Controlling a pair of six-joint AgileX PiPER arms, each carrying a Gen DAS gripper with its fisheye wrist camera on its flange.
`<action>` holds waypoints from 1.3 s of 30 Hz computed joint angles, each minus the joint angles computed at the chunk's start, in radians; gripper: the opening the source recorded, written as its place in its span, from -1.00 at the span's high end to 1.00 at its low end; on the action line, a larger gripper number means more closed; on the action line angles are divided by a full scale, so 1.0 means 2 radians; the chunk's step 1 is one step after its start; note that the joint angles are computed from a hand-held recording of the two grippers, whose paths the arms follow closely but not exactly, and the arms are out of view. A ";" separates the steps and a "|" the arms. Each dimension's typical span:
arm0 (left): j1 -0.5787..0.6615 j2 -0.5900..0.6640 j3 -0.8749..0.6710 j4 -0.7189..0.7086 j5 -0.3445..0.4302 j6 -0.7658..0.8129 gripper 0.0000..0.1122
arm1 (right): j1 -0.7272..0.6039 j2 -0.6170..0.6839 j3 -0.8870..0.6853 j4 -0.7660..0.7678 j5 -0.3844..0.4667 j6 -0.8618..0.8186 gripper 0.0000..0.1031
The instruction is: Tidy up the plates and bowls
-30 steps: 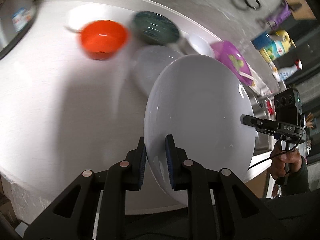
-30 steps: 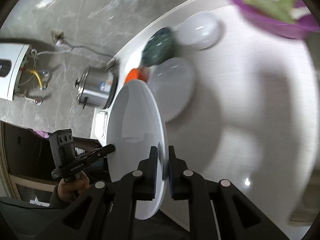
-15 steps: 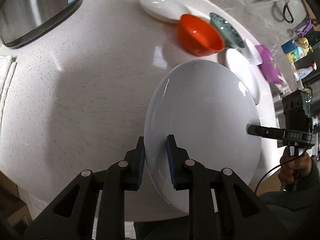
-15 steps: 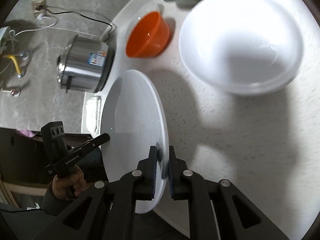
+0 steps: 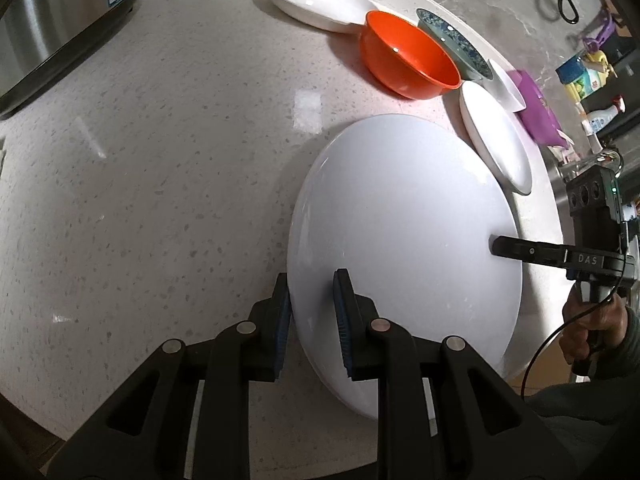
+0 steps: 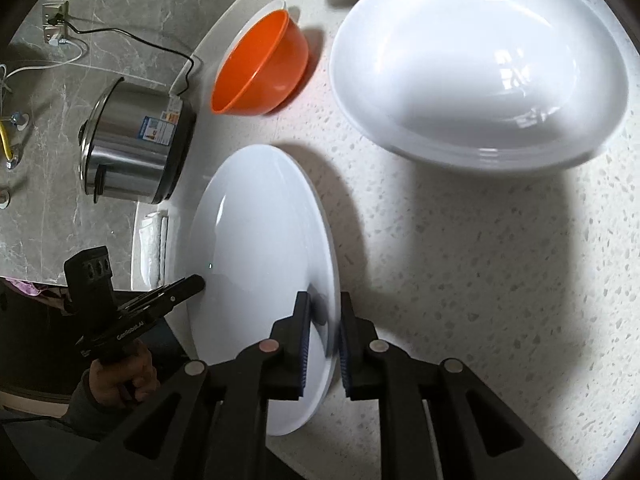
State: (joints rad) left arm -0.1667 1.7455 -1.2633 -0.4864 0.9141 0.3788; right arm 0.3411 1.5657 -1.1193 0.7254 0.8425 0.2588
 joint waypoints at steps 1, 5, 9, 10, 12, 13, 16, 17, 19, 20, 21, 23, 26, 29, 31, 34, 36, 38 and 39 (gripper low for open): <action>-0.012 0.005 -0.009 0.004 -0.003 -0.014 0.66 | 0.003 -0.001 0.000 -0.009 -0.002 0.004 0.69; -0.003 -0.001 0.005 -0.021 -0.007 0.003 0.66 | 0.010 -0.009 0.010 -0.014 -0.022 0.006 0.66; 0.005 -0.033 0.029 -0.026 -0.024 0.009 0.39 | 0.019 -0.031 0.034 -0.016 -0.062 0.015 -0.03; 0.009 -0.044 0.035 -0.031 -0.029 0.010 0.17 | 0.025 -0.042 0.037 -0.031 -0.072 0.032 -0.23; 0.023 -0.074 0.056 -0.082 -0.049 0.048 -0.74 | 0.032 -0.070 0.049 -0.047 -0.095 0.056 -0.62; 0.025 -0.087 0.062 -0.102 -0.056 0.065 -0.83 | 0.034 -0.085 0.059 -0.050 -0.105 0.064 -0.66; -0.002 -0.119 0.057 -0.079 -0.080 0.043 -0.83 | 0.039 -0.160 0.116 -0.046 -0.155 0.099 -0.94; -0.015 -0.121 0.047 -0.064 -0.082 0.020 -0.83 | 0.042 -0.184 0.133 -0.061 -0.165 0.132 -1.00; -0.038 -0.120 0.028 -0.051 -0.081 -0.020 -0.83 | 0.037 -0.236 0.174 -0.046 -0.185 0.154 -1.00; -0.051 -0.116 0.019 -0.043 -0.081 -0.041 -0.83 | 0.027 -0.257 0.193 -0.016 -0.190 0.145 -1.00; -0.066 -0.115 0.014 -0.028 -0.088 -0.065 -0.83 | 0.015 -0.279 0.214 0.021 -0.193 0.131 -1.00; -0.101 -0.106 -0.002 0.003 -0.096 -0.112 -0.83 | -0.006 -0.316 0.244 0.076 -0.197 0.110 -1.00; -0.147 -0.068 -0.060 0.064 -0.057 -0.205 -0.83 | -0.043 -0.351 0.268 0.146 -0.190 0.055 -1.00; -0.160 -0.013 -0.130 0.069 0.009 -0.282 -0.83 | -0.084 -0.377 0.298 0.269 -0.177 -0.034 -1.00; -0.170 0.005 -0.155 0.085 0.008 -0.326 -0.83 | -0.146 -0.383 0.299 0.307 -0.115 -0.074 -1.00; -0.202 0.046 -0.221 0.149 0.031 -0.376 -0.83 | -0.279 -0.346 0.247 0.291 0.032 -0.134 -1.00; -0.211 0.077 -0.266 0.151 0.042 -0.385 -0.83 | -0.363 -0.300 0.197 0.263 0.122 -0.178 -1.00; -0.216 0.133 -0.353 0.144 0.082 -0.380 -0.82 | -0.416 -0.237 0.136 0.234 0.170 -0.225 -1.00; -0.220 0.158 -0.396 0.146 0.101 -0.374 -0.82 | -0.432 -0.211 0.109 0.215 0.187 -0.233 -1.00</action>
